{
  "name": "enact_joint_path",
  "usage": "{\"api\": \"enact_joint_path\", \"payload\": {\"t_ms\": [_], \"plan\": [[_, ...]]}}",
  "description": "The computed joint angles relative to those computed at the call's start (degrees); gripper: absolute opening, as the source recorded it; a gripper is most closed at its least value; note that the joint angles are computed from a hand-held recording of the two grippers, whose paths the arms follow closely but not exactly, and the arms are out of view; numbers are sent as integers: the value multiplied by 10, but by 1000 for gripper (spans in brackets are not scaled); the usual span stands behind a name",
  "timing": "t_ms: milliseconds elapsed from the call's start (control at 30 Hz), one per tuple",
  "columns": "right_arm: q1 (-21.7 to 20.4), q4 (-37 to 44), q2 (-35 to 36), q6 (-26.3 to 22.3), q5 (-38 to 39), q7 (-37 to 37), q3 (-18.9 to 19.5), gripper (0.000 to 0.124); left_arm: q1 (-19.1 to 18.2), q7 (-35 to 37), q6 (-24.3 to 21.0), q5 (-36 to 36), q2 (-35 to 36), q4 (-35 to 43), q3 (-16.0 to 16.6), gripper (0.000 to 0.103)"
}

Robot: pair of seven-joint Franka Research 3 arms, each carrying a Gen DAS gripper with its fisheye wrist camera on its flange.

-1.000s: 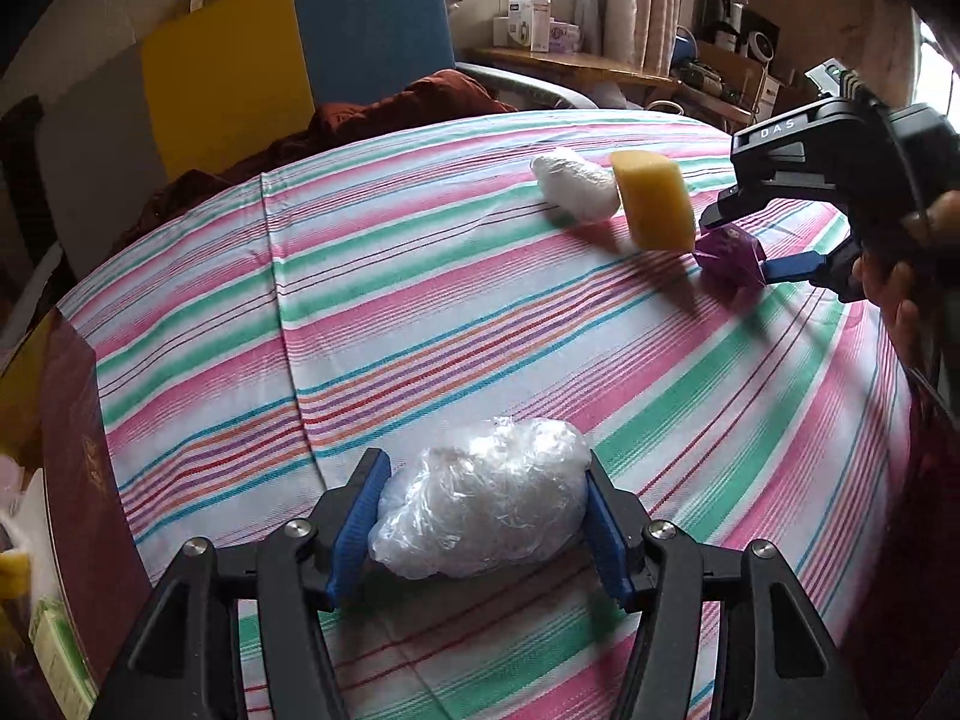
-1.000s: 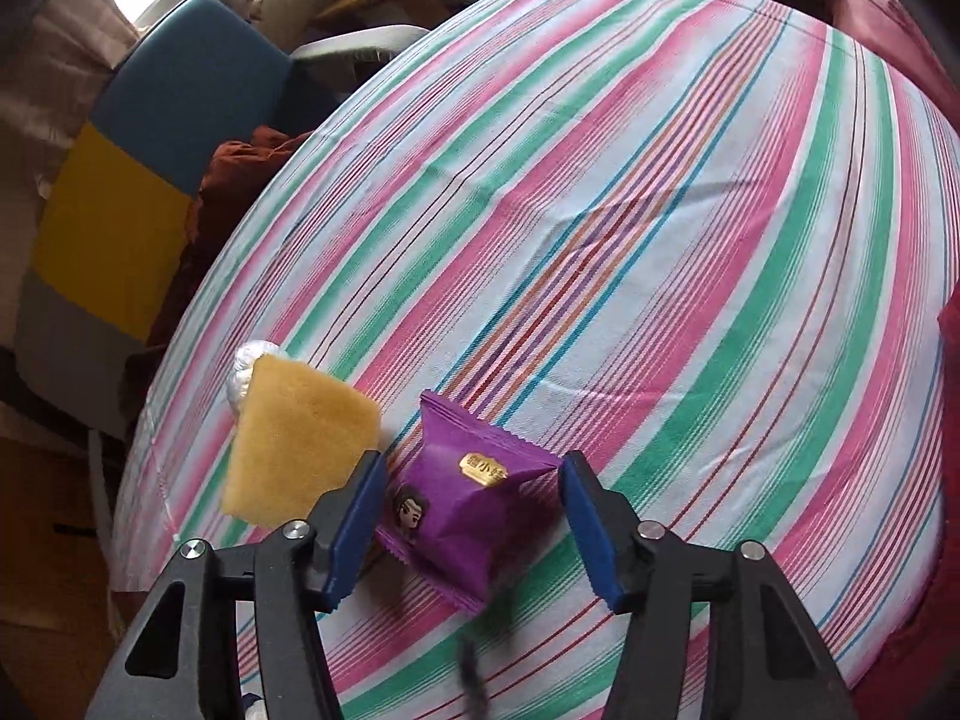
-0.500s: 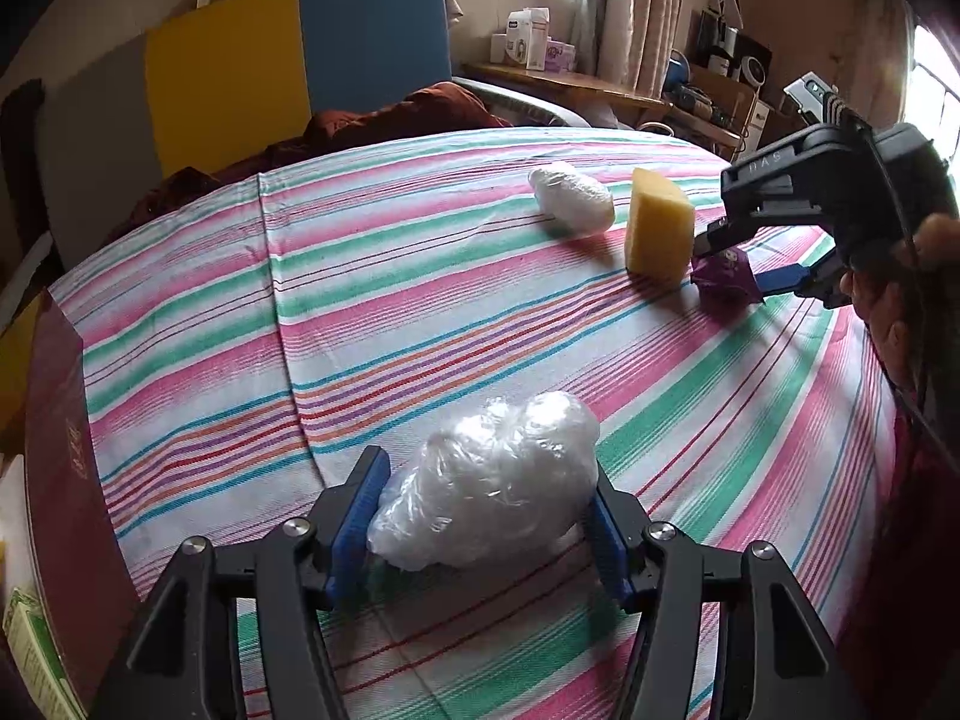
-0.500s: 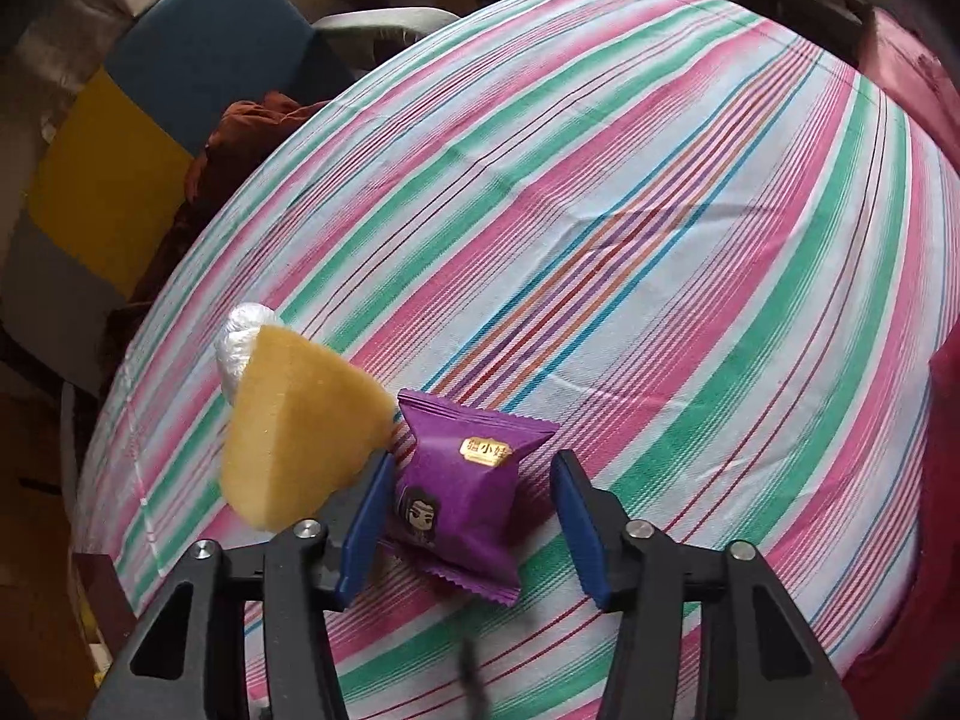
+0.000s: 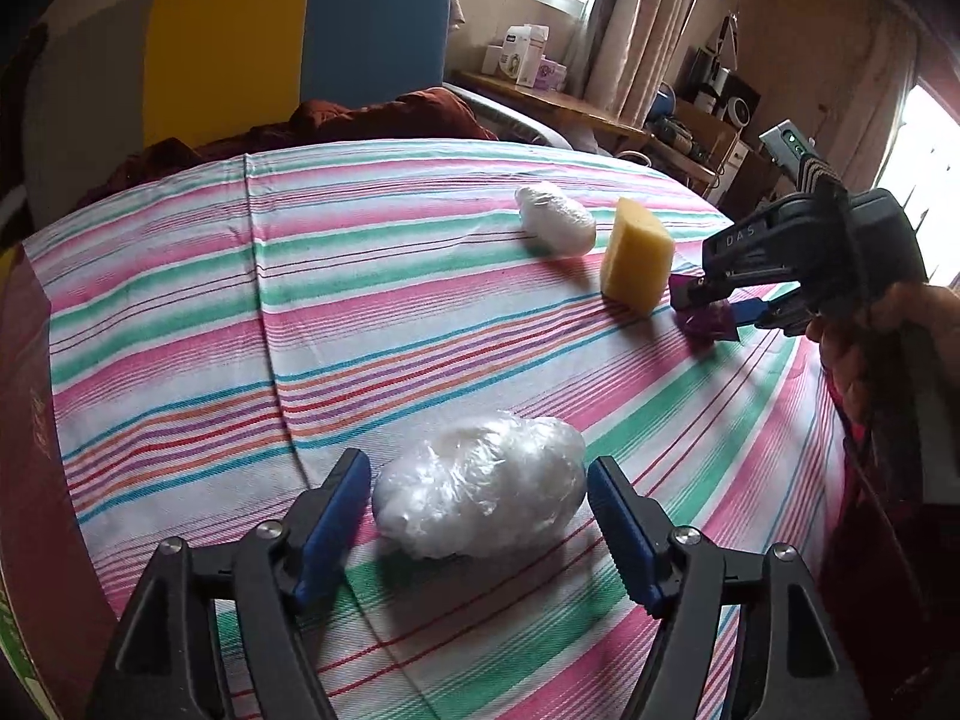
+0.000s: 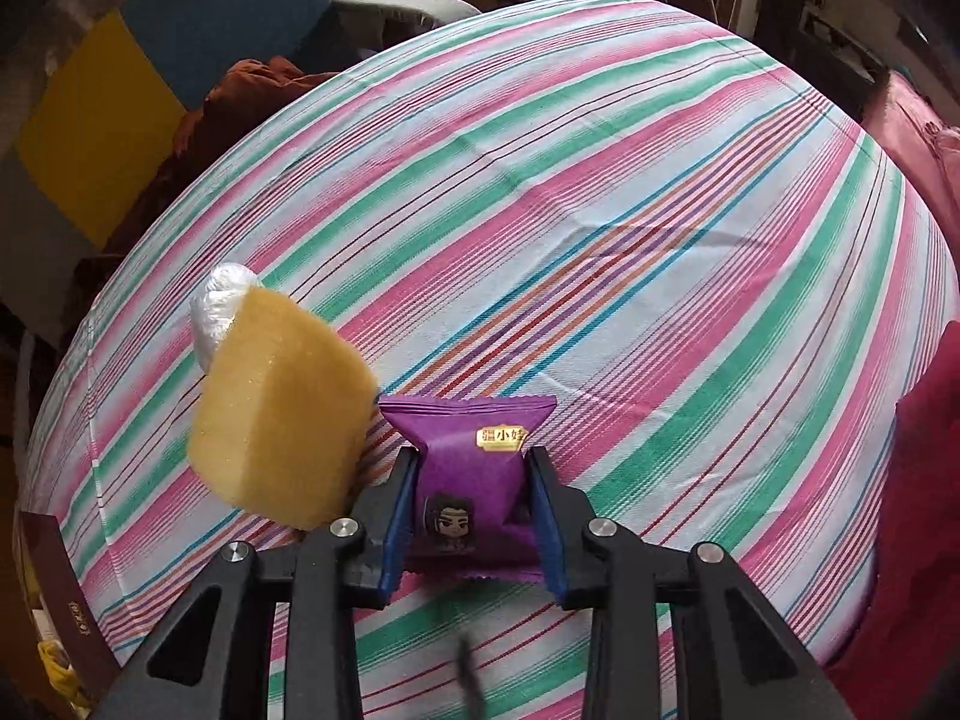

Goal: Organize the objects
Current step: 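Hold the white bundle with the left gripper while the right gripper grasps the purple snack packet, then carry the white bundle and purple packet over the gold box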

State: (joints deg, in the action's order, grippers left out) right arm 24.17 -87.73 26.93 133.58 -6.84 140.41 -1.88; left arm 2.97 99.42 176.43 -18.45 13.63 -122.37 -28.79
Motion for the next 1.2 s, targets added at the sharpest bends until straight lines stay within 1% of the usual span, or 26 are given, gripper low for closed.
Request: {"api": "enact_joint_path", "payload": {"t_ms": [67, 167, 267, 367, 467, 533, 600, 700, 733, 767, 833, 867, 900, 933, 967, 1000, 1033, 1067, 1100, 1167, 1200], "plan": [[-2, -2, -2, 0, -2, 0, 3, 35, -2, -3, 1, 3, -4, -4, 3, 75], [2, -9, -6, 2, 3, -4, -3, 35, -21, -22, -2, 23, -4, -2, 23, 75], [0, -19, -12, 8, 3, -4, -2, 35, -26, -32, -1, 33, -5, -2, 29, 74], [-5, -27, -17, 13, -1, -1, 3, 35, -33, -47, 1, 47, -4, -3, 37, 71], [-7, -34, -22, 14, -4, -2, 4, 35, -76, -106, 4, 101, -8, -5, 88, 64], [-8, -44, -29, 24, -5, -2, 5, 34, -77, -123, 5, 120, -8, -6, 92, 63], [-2, -54, -35, 31, -8, 4, -3, 34, -90, -146, 4, 150, -9, -7, 108, 62], [4, -80, -55, 55, -28, 33, -13, 34, -102, -176, 1, 190, -11, -7, 125, 62], [4, -94, -64, 71, -38, 46, -14, 34, -106, -185, -1, 202, -11, -6, 130, 62], [6, -96, -66, 88, -44, 58, -17, 34, -117, -199, -7, 222, -11, -3, 142, 62], [9, -119, -83, 119, -72, 86, -23, 34, -149, -248, -30, 290, -16, 4, 178, 61], [7, -126, -88, 127, -86, 96, -25, 34, -148, -247, -39, 289, -20, 5, 175, 60], [4, -139, -97, 143, -95, 107, -24, 34, -131, -232, -37, 269, -26, 0, 154, 60], [3, -157, -107, 167, -102, 120, -22, 34, -128, -232, -26, 270, -37, -9, 151, 60], [0, -157, -109, 168, -109, 133, -18, 34, -128, -233, -19, 276, -44, -14, 151, 60], [2, -136, -90, 193, -101, 120, -22, 34, -123, -225, -12, 270, -54, -20, 144, 60], [7, -131, -88, 194, -111, 129, -26, 34, -109, -202, -6, 243, -67, -29, 127, 60], [10, -144, -101, 202, -119, 132, -32, 34, -100, -184, -1, 218, -79, -37, 117, 60], [5, -137, -94, 221, -118, 121, -29, 34, -101, -182, 2, 209, -92, -45, 120, 60], [12, -128, -88, 235, -142, 135, -33, 34, -100, -147, 9, 156, -122, -66, 121, 61], [21, -103, -66, 250, -130, 119, -39, 34, -105, -145, 13, 145, -137, -78, 130, 61]]}}
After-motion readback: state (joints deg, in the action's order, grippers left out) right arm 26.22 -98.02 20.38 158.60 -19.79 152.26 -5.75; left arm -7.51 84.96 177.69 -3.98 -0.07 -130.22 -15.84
